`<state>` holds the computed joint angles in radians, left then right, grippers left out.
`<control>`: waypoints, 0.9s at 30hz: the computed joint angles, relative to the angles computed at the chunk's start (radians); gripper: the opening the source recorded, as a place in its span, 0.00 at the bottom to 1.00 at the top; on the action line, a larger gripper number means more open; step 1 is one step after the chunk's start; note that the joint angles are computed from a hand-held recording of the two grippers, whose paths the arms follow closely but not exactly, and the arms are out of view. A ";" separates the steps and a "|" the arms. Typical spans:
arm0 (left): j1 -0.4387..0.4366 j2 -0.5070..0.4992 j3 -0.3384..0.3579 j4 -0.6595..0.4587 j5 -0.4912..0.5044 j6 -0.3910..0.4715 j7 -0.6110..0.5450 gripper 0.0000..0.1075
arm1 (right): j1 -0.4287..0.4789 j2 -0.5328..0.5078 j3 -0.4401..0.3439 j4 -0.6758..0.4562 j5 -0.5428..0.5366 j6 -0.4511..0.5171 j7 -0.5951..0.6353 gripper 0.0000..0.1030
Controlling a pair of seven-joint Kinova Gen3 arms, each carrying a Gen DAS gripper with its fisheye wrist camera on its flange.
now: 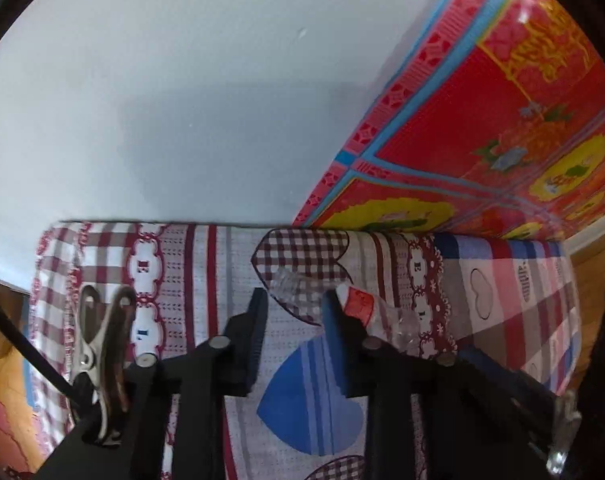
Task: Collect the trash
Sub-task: 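Lower both open tools toward the clear bottle lying on the bed, then position the right tool fingers around the clear bottle's body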
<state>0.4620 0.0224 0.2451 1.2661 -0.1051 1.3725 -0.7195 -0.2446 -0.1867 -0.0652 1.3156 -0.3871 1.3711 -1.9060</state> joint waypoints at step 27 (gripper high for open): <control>-0.073 -0.014 -0.043 0.030 0.180 -0.085 -0.150 0.32 | -0.051 0.055 -0.055 0.025 0.089 -0.071 -0.118 0.25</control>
<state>0.3892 0.0085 0.2023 1.2965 0.0751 1.2876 -0.8696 -0.2954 -0.1317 -0.1203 1.3404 -0.2976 1.3002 -2.0236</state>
